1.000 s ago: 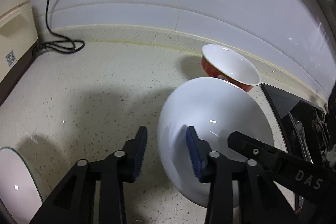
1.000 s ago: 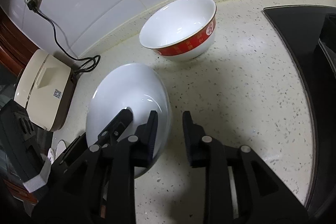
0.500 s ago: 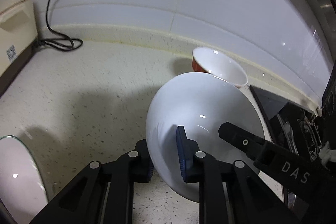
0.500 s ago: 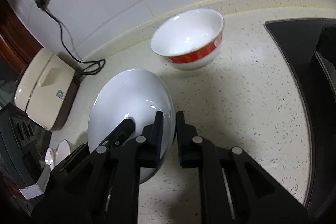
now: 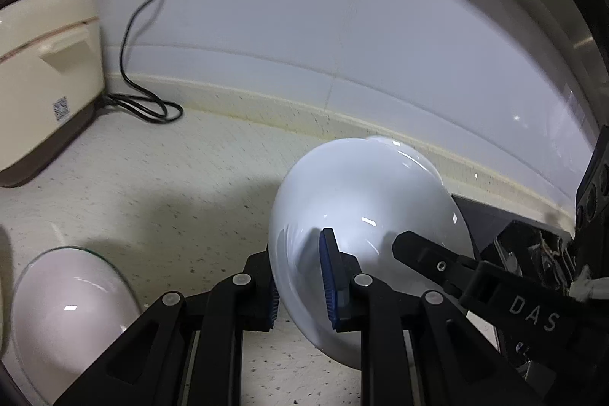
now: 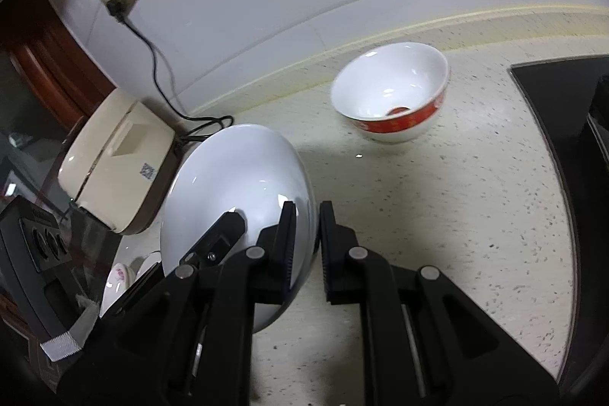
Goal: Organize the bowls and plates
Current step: 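Carry the white bowl with both grippers toward the green-rimmed bowl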
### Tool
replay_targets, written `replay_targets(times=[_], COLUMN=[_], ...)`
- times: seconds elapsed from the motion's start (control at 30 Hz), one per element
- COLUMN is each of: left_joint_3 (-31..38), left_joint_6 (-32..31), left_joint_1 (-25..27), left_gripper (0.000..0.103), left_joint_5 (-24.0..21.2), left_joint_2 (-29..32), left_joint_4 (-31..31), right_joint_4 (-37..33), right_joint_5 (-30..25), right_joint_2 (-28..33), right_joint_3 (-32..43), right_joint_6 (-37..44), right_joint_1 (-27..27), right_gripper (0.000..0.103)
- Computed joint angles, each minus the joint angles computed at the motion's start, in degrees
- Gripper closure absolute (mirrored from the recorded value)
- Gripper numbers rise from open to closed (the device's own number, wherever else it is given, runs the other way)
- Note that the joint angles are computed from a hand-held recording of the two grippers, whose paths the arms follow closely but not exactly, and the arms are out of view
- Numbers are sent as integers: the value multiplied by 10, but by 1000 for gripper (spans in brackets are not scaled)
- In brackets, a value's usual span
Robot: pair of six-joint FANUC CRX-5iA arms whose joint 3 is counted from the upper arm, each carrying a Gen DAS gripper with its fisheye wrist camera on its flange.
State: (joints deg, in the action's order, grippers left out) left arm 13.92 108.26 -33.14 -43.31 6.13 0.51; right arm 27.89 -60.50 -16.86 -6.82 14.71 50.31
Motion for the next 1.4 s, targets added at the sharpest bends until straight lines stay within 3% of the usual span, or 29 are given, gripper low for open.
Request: replay_targets(times=[0.5,0.83,1.4], left_joint_3=[-35,-65,-108], left_joint_6=[116,124,120], left_joint_1=[9,24,64], left_gripper=[84,84,82], left_joint_5=[20,22,-6], left_joint_2=[-69,-99,-153], left_joint_4=[-95,-98,-80], right_joint_4=[3,-2,-16], right_joint_5=[59,97,112], right_joint_2=[15,13,41], right_joint_3=[7,-2,16], right_joint_6=[34,40,82], right_joint_1=[40,46,75], right_gripper=[87,87,86])
